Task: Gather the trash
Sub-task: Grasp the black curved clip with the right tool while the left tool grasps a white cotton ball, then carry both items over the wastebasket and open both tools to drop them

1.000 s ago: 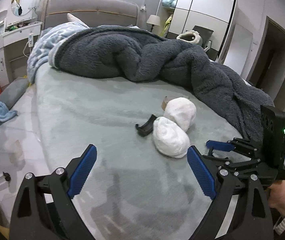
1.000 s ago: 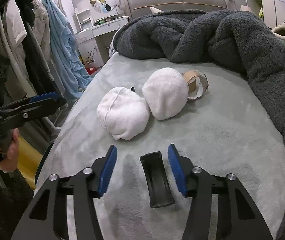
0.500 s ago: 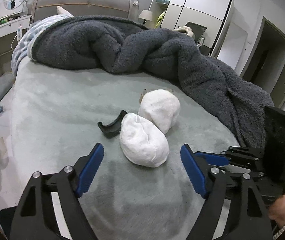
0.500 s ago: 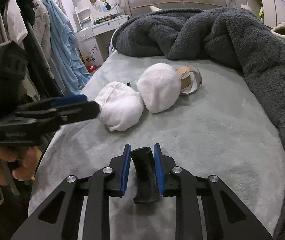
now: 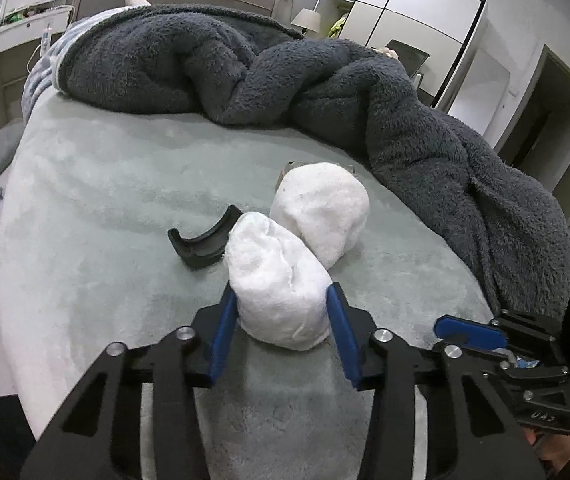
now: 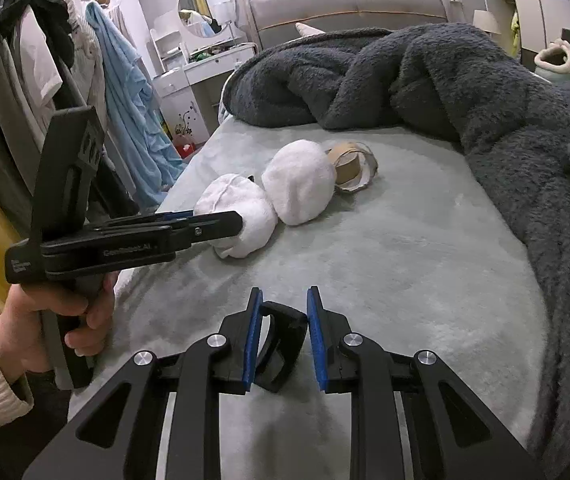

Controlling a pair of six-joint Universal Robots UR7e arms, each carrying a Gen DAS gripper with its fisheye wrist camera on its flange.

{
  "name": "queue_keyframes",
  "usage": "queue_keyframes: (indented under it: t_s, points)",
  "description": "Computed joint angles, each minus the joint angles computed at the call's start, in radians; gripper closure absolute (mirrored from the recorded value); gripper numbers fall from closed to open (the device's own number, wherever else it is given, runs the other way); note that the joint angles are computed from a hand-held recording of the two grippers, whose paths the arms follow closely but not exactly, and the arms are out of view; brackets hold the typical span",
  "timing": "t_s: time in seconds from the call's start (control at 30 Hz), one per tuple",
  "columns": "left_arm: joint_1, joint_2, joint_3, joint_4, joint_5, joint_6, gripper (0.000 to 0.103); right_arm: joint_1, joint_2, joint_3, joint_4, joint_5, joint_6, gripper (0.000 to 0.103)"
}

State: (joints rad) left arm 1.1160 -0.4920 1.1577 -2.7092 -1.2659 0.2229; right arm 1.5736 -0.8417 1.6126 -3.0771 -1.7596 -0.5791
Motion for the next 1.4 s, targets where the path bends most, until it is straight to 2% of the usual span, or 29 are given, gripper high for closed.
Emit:
queue_keyframes:
  t_s: [0.27, 0.53, 1.07, 1.4]
  points:
    - [-0.016, -0.013, 0.034, -0.033, 0.033, 0.029, 0.064, 0.018, -0.008, 0.008, -0.013, 0.002, 0.002, 0.081]
    - [-0.041, -0.065, 0.131, -0.083, 0.095, 0.080, 0.064, 0.041, 0.005, 0.006, -0.042, -0.056, 0.038, 0.081]
    - [-0.061, -0.211, 0.300, -0.128, 0.071, 0.126, 0.064, 0.113, 0.003, 0.045, -0.107, -0.129, 0.139, 0.081]
    - [-0.040, -0.304, 0.402, -0.153, 0.119, 0.127, 0.064, 0.173, 0.054, -0.007, -0.084, -0.146, 0.175, 0.081]
